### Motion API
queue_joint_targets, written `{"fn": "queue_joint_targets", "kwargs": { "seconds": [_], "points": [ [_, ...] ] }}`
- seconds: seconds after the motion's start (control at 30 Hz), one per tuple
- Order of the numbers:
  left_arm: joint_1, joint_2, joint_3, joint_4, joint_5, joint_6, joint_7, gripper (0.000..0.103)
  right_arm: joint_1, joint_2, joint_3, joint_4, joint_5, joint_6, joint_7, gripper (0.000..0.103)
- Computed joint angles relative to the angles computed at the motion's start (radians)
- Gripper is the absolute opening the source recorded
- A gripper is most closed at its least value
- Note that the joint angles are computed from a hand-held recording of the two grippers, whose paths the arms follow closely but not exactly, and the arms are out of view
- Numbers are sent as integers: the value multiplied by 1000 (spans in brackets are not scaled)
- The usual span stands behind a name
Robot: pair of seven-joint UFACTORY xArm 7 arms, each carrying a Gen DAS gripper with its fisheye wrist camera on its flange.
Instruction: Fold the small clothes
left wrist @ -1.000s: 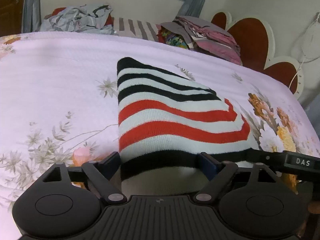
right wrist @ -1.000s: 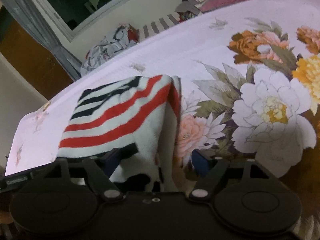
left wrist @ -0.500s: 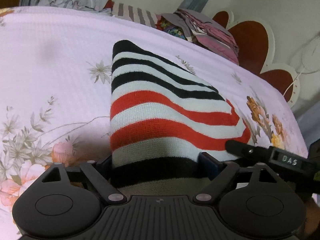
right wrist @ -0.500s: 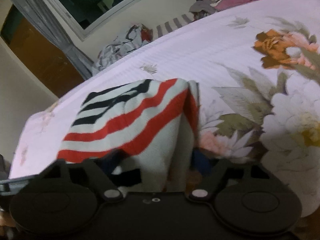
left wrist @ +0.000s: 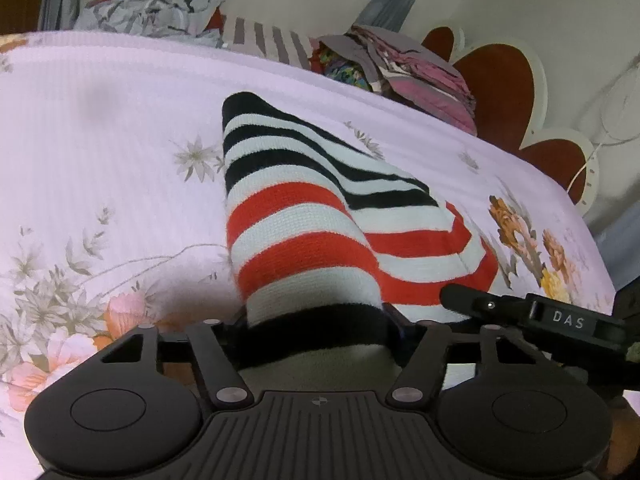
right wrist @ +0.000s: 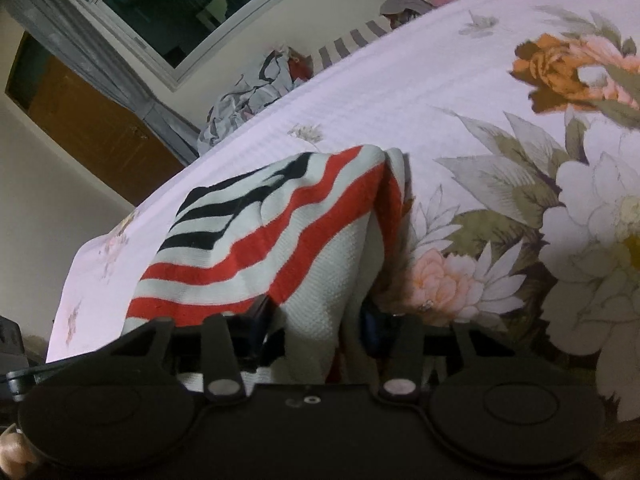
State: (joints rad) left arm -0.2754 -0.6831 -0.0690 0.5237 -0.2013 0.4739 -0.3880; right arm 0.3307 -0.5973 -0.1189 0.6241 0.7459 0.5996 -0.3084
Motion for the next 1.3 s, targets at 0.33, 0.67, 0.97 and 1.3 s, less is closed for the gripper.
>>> {"fn": "queue_joint_targets", "kwargs": {
  "seconds": [0.33,0.67,0.97,1.3],
  "points": [
    [15,-112,-6,14,35,69,4,54,60,-67,8,17,57,-1,7,33],
    [115,-371,144,-23,70,253,163,54,190,-34,154,74,67,-131,148,33],
    [246,-394,456,29,70,384,531,54,253,172,395,175,-76,-383,489,33],
    [358,-225,682,102,47,428,846,54,163,433,615,280,-432,-527,910,33]
  ]
}}
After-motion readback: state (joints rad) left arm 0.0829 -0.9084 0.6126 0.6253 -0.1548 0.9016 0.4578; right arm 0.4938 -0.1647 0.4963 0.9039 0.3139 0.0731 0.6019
